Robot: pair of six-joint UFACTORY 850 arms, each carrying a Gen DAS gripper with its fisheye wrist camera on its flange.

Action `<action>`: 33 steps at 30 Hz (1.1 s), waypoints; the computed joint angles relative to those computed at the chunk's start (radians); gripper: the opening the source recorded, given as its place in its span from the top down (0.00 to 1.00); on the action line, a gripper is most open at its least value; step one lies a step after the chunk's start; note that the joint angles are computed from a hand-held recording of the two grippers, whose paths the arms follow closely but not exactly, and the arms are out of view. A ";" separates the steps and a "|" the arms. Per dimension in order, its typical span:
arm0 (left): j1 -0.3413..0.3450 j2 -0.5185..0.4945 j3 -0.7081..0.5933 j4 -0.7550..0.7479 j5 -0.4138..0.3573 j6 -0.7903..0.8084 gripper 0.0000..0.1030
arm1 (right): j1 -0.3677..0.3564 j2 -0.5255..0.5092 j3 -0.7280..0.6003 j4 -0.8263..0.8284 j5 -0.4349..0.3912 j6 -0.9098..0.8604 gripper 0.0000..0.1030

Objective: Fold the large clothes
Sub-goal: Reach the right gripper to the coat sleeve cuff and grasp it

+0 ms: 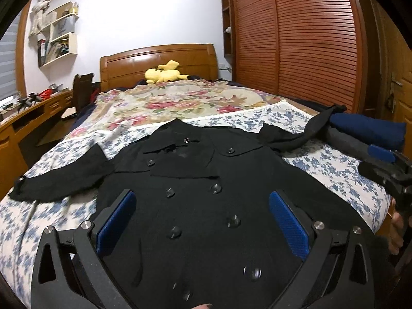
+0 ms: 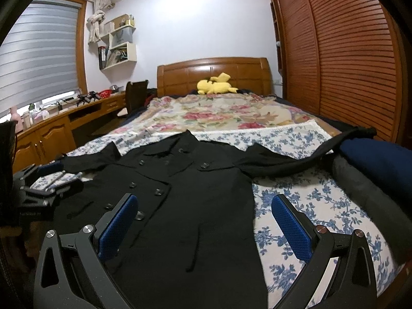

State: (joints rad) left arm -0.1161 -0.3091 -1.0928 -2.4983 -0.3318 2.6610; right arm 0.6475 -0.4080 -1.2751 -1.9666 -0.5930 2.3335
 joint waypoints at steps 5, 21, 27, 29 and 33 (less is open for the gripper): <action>-0.012 -0.089 -0.099 0.100 -0.003 -0.088 0.00 | -0.021 -0.022 -0.039 0.110 0.025 -0.111 0.00; 0.007 -0.235 -0.237 0.430 -0.025 -0.437 0.00 | -0.121 -0.135 -0.282 0.545 0.023 -0.580 0.00; 0.020 -0.230 -0.235 0.434 -0.043 -0.419 0.04 | -0.192 -0.241 -0.480 0.845 -0.011 -0.839 0.08; 0.028 -0.225 -0.229 0.432 -0.050 -0.411 0.08 | -0.212 -0.273 -0.541 0.951 -0.032 -0.896 0.11; 0.049 -0.221 -0.229 0.448 -0.056 -0.423 0.15 | -0.224 -0.332 -0.656 1.086 -0.119 -0.958 0.25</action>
State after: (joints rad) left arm -0.0671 -0.5304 -1.3221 -2.0506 -0.3883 2.2380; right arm 0.4233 -0.7405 -1.9307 -0.8802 -0.7122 1.3752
